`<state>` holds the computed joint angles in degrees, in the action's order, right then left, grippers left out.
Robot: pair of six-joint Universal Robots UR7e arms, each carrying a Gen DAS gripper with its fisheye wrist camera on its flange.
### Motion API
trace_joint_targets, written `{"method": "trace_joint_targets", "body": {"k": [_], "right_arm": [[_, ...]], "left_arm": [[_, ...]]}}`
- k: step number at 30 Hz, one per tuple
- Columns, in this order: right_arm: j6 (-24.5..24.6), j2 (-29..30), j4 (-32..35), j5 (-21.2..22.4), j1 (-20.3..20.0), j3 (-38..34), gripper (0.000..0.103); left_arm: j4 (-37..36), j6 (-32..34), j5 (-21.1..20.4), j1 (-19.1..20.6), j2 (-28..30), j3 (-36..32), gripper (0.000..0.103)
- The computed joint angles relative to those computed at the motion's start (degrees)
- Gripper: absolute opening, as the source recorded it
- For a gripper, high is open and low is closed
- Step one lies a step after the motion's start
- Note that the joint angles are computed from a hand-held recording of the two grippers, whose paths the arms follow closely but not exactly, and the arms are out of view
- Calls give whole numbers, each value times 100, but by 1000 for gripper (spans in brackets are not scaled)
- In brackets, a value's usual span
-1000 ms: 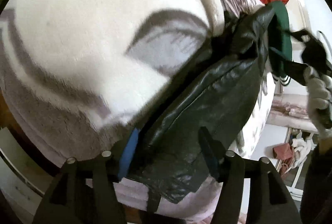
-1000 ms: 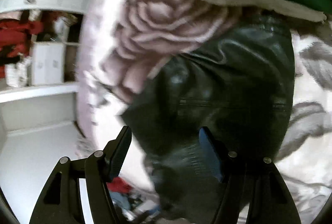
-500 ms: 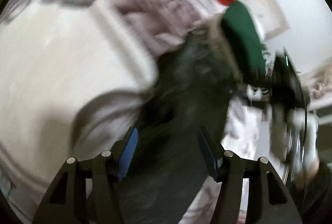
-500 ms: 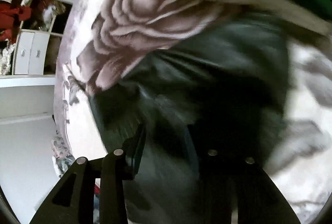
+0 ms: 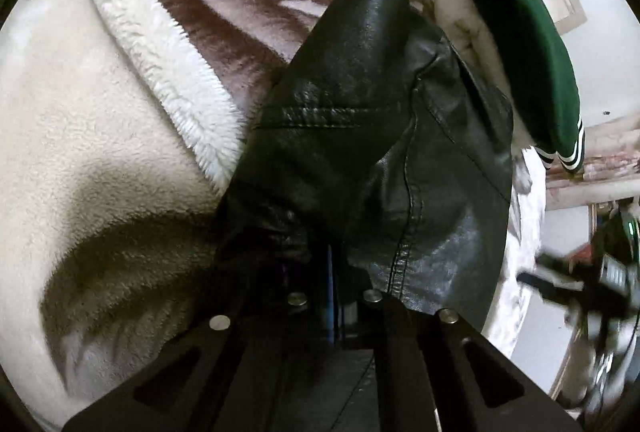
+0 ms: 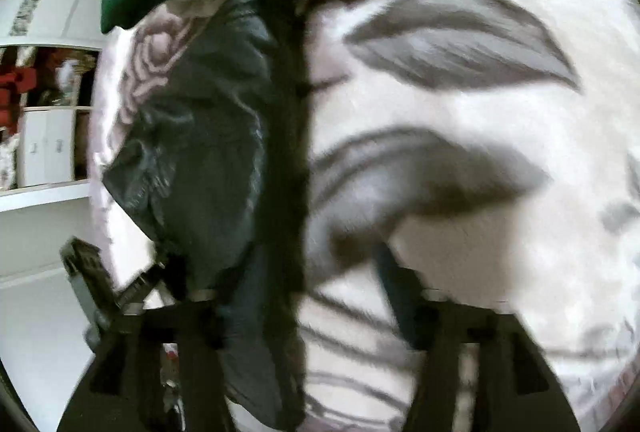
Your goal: Fold large clothes
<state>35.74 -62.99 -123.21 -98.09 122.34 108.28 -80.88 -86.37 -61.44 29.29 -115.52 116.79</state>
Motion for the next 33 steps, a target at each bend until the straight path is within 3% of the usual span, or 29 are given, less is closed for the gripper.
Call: {"method": "trace_joint_targets", "body": {"k": [4, 8, 9, 10, 11, 12, 13, 14, 15, 20, 24, 27, 30, 33], "right_arm": [[-444, 735, -1007, 653, -505, -238, 70], [-419, 1407, -1495, 1245, -852, -474, 70], [-408, 1466, -1614, 1183, -824, -463, 68], [-460, 1458, -1699, 1014, -741, -430, 48], [-432, 1369, -1862, 990, -701, -305, 35], [-287, 1244, -2048, 1048, -702, -143, 31], [-39, 1088, -2317, 1152, -716, 81, 24], [199, 909, -2492, 1147, -692, 275, 22], [401, 687, -2610, 1067, -643, 473, 22], [1483, -1165, -2501, 468, -508, 1720, 21], [2182, -2846, -1124, -437, -352, 2279, 21], [2728, -3769, -308, -744, -325, 2581, 21], [2618, -4452, 13, -625, -572, 2909, 27], [2236, -4922, 10, -353, -937, 3264, 43]], "left_arm": [[-31, -69, -25, 18, -10, -27, 4], [69, -389, 26, -159, -57, -100, 4], [218, -493, 96, -262, -10, -174, 4], [372, -553, 150, -354, 38, -240, 4], [506, -548, 173, -449, 113, -322, 7], [534, -486, 165, -519, 170, -374, 20], [403, -319, 145, -584, 191, -372, 32], [208, -132, 119, -645, 220, -356, 62], [116, -25, 118, -712, 301, -384, 83], [331, 213, 72, -1170, 910, -748, 85], [510, 155, -49, -1488, 1192, -896, 85], [158, 215, -343, -1480, 1387, -718, 85], [-479, 322, -841, -1331, 1620, -408, 85], [-703, 392, -1047, -1311, 2044, -343, 85]]}}
